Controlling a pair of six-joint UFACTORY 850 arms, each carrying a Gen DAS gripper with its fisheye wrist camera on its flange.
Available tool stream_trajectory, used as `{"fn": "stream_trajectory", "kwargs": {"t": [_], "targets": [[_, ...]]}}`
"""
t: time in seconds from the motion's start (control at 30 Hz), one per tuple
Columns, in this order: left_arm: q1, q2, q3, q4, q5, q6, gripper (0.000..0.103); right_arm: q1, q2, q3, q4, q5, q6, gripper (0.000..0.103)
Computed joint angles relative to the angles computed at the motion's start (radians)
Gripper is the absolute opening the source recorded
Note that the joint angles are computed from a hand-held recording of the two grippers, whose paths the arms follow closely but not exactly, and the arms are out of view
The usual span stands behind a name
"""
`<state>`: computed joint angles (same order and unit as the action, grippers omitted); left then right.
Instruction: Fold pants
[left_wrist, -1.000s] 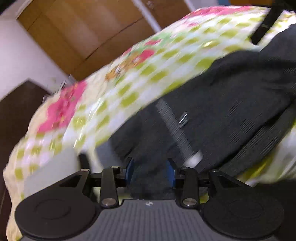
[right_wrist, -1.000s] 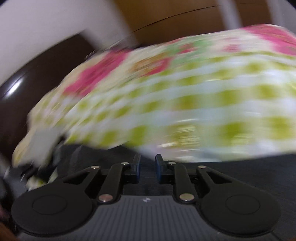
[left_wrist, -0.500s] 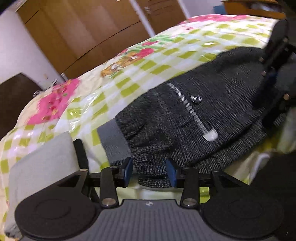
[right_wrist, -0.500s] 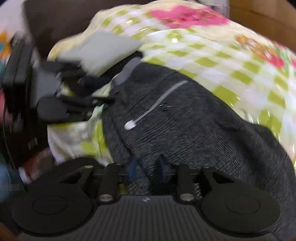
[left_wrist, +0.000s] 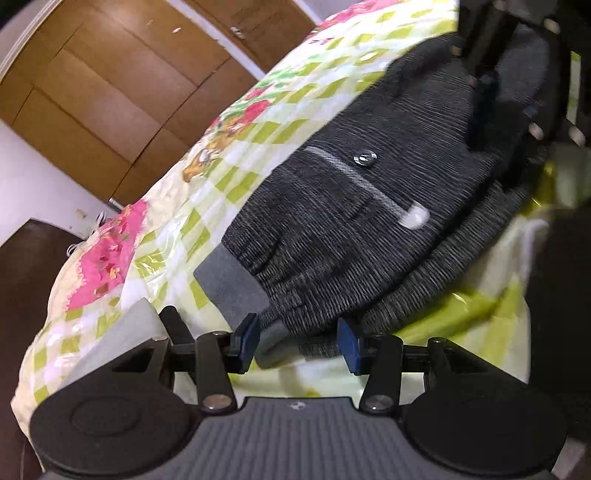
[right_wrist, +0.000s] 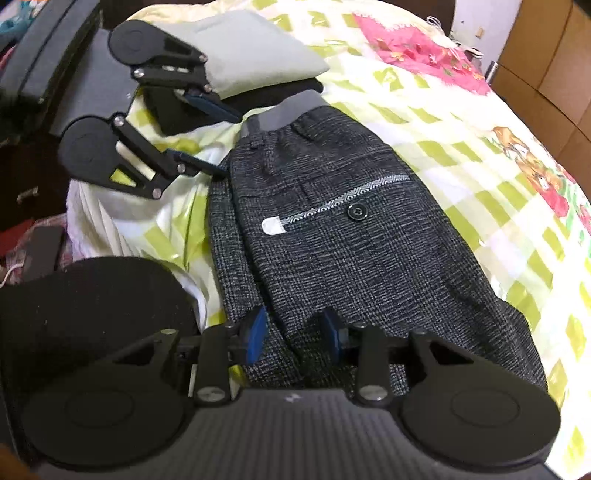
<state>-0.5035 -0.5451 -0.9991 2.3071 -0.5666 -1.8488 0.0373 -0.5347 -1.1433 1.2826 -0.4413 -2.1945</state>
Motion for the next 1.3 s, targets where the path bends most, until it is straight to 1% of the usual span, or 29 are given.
{"fn": "stream_trajectory", "kwargs": {"t": [0.03,0.1,0.13,0.17,0.2,0.23,0.27,0.33,0.37,0.47,0.5,0.53,0.6,0.67,0.7,0.73,0.77,0.8,0.87,0.9,0.97,1.0,1.03,1.07,1.13,1.2,1.23,1.27,1.3], "targets": [[0.0,-0.011,-0.008,0.006,-0.014,-0.014,0.059,0.001,-0.004,-0.003,-0.006,0.003,0.012,0.036],[0.004,-0.023,-0.023,0.011,-0.018,-0.028,0.06,0.008,-0.011,-0.007,-0.009,0.015,0.025,0.036],[0.007,-0.025,-0.024,0.022,-0.021,-0.05,0.06,0.009,-0.011,-0.007,0.003,0.017,0.014,0.033],[0.011,-0.024,-0.021,0.034,-0.027,-0.072,0.06,0.009,-0.014,-0.011,0.0,0.022,0.045,0.03],[0.013,-0.021,-0.017,0.04,-0.037,-0.086,0.058,0.009,-0.02,-0.025,-0.028,0.024,0.118,0.012],[0.013,-0.017,-0.01,0.045,-0.052,-0.102,0.055,0.005,-0.025,-0.039,-0.062,0.018,0.195,0.005],[0.015,-0.01,-0.004,0.053,-0.058,-0.125,0.052,-0.004,-0.034,-0.062,-0.105,-0.015,0.291,0.004],[0.018,0.013,0.011,0.073,-0.065,-0.18,0.043,-0.016,-0.029,-0.081,-0.13,-0.056,0.404,0.003],[0.017,0.026,0.023,0.076,-0.075,-0.195,0.042,-0.021,-0.012,-0.075,-0.112,-0.07,0.413,0.003],[0.005,0.06,0.063,0.067,-0.105,-0.21,0.042,-0.042,0.063,-0.025,-0.015,-0.129,0.331,0.003],[0.004,0.062,0.068,0.053,-0.099,-0.206,0.042,-0.045,0.08,-0.01,-0.014,-0.148,0.317,0.003],[0.006,0.053,0.059,0.016,-0.066,-0.178,0.042,-0.043,0.089,0.005,-0.014,-0.15,0.296,0.003],[0.01,0.025,0.039,-0.071,-0.004,-0.099,0.042,-0.027,0.064,0.013,-0.066,-0.13,0.327,0.003],[0.0,0.011,0.035,-0.12,-0.013,-0.042,0.041,-0.008,0.004,-0.002,-0.102,-0.102,0.389,0.004],[-0.003,0.02,0.04,-0.124,-0.015,-0.044,0.041,-0.002,-0.022,-0.012,-0.106,-0.089,0.401,0.005],[-0.005,0.039,0.05,-0.119,-0.012,-0.063,0.041,-0.004,-0.035,-0.025,-0.112,-0.1,0.434,0.007],[-0.009,0.054,0.055,-0.127,-0.018,-0.063,0.041,-0.016,-0.035,-0.04,-0.128,-0.143,0.491,0.009],[-0.015,0.07,0.061,-0.143,-0.031,-0.05,0.041,-0.034,-0.03,-0.05,-0.123,-0.186,0.517,0.01],[-0.026,0.094,0.068,-0.169,-0.042,-0.032,0.041,-0.074,-0.002,-0.055,-0.097,-0.235,0.518,0.011],[-0.03,0.104,0.066,-0.18,-0.041,-0.031,0.041,-0.099,0.017,-0.052,-0.071,-0.258,0.5,0.013],[-0.038,0.112,0.049,-0.167,-0.038,-0.071,0.041,-0.161,0.036,-0.066,-0.013,-0.308,0.477,0.015],[-0.041,0.107,0.04,-0.133,-0.034,-0.121,0.041,-0.186,0.033,-0.081,0.013,-0.314,0.477,0.022],[-0.043,0.093,0.017,-0.093,-0.019,-0.179,0.041,-0.212,0.02,-0.109,0.039,-0.309,0.482,0.031],[-0.045,0.073,-0.014,-0.056,0.002,-0.226,0.041,-0.231,0.001,-0.138,0.057,-0.302,0.484,0.034],[-0.055,0.009,-0.094,0.019,0.03,-0.301,0.041,-0.266,-0.076,-0.235,0.076,-0.285,0.529,0.038],[-0.065,-0.054,-0.175,0.053,0.07,-0.319,0.041,-0.29,-0.181,-0.366,0.013,-0.319,0.657,0.038],[-0.066,-0.088,-0.221,0.067,0.104,-0.318,0.042,-0.3,-0.244,-0.445,-0.03,-0.36,0.738,0.038],[-0.069,-0.116,-0.255,0.07,0.128,-0.307,0.042,-0.312,-0.323,-0.546,-0.095,-0.434,0.839,0.038],[-0.072,-0.142,-0.291,0.055,0.154,-0.276,0.042,-0.32,-0.385,-0.627,-0.144,-0.49,0.92,0.038]]}}
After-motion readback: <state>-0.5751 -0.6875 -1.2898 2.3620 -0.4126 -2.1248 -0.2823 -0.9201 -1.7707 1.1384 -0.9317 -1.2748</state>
